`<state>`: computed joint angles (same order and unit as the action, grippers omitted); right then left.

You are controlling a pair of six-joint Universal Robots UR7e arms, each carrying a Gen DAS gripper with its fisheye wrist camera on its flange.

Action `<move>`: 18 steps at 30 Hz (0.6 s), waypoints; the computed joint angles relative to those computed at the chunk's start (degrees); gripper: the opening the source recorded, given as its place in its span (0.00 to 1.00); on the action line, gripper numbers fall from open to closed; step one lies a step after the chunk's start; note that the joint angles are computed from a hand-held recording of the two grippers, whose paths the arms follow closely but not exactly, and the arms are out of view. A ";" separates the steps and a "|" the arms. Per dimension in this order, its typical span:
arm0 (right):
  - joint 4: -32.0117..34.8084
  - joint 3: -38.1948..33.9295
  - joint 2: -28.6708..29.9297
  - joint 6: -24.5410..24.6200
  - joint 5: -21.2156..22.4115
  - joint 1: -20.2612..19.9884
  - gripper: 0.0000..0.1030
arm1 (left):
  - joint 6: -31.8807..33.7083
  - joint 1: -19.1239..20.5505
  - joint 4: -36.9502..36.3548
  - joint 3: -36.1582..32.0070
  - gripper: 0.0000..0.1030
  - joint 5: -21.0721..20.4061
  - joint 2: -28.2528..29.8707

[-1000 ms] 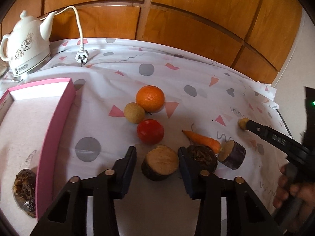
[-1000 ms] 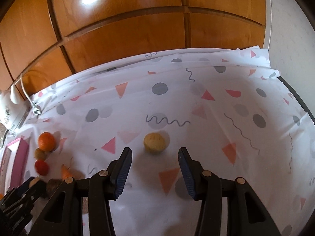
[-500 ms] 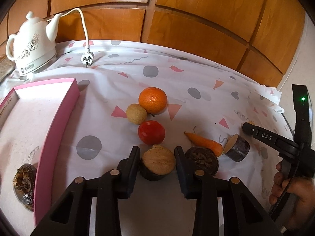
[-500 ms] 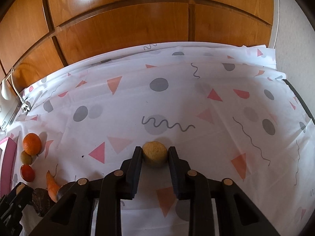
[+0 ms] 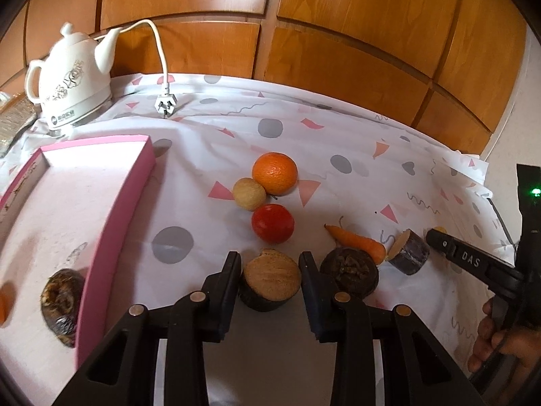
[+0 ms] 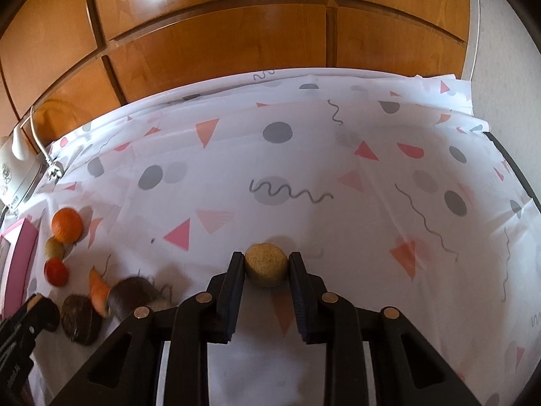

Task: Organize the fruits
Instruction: 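Grasp the cut brown tuber slice with the left tool while the right tool grasps the small yellow ball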

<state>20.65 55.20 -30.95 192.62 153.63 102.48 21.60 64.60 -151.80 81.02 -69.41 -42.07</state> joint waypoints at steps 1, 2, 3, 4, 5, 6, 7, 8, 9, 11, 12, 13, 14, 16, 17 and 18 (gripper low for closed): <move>0.09 0.50 -0.09 0.48 -0.11 0.22 0.25 | -0.01 -0.01 -0.14 0.31 0.34 0.02 -0.30; 0.18 0.87 -0.11 0.84 -0.08 0.44 0.25 | 0.00 0.02 -0.14 0.67 0.34 -0.13 -0.70; 0.24 1.28 -0.13 1.26 -0.04 0.69 0.25 | 0.13 0.01 -0.35 1.08 0.34 -0.19 -1.11; 0.23 1.99 -0.33 1.88 -0.23 0.95 0.25 | 0.33 -0.02 -0.69 1.53 0.34 -0.14 -1.52; -0.08 2.78 -0.60 2.29 -0.44 1.21 0.25 | 0.45 -0.03 -0.91 1.99 0.34 -0.19 -2.01; -0.40 3.46 -0.79 2.59 -0.57 1.51 0.25 | 0.40 -0.02 -0.93 2.29 0.34 -0.24 -2.44; -0.88 4.25 -1.04 2.76 -0.83 1.83 0.25 | 0.31 -0.03 -1.03 2.60 0.34 -0.23 -2.82; -1.37 4.90 -1.23 2.79 -1.08 2.17 0.25 | 0.34 -0.03 -1.25 3.09 0.34 -0.31 -3.40; -2.21 5.71 -1.45 2.54 -1.20 2.66 0.25 | 0.48 -0.04 -1.57 3.52 0.34 -0.37 -3.91; -3.76 6.91 -1.82 1.64 -1.63 3.40 0.25 | 0.83 -0.07 -2.41 4.47 0.34 -0.43 -4.97; -4.60 7.54 -2.05 1.09 -1.93 3.76 0.25 | 0.89 -0.03 -2.50 4.77 0.34 -0.60 -5.47; -5.23 8.00 -2.17 0.60 -2.41 4.15 0.25 | 0.86 -0.02 -2.59 5.05 0.34 -0.63 -5.93; -5.69 8.27 -2.20 0.06 -2.93 4.50 0.25 | 0.87 -0.02 -2.82 5.42 0.34 -0.56 -6.47; -6.03 7.93 -1.71 -1.04 -3.62 5.22 0.25 | 0.88 0.03 -3.20 5.89 0.34 -0.56 -7.32; -6.13 7.68 -1.43 -1.53 -4.10 5.49 0.25 | 0.89 0.07 -3.40 6.12 0.34 -0.55 -7.81; -6.07 7.23 -1.05 -1.89 -4.68 5.75 0.25 | 0.99 0.11 -3.53 6.33 0.34 -0.50 -8.22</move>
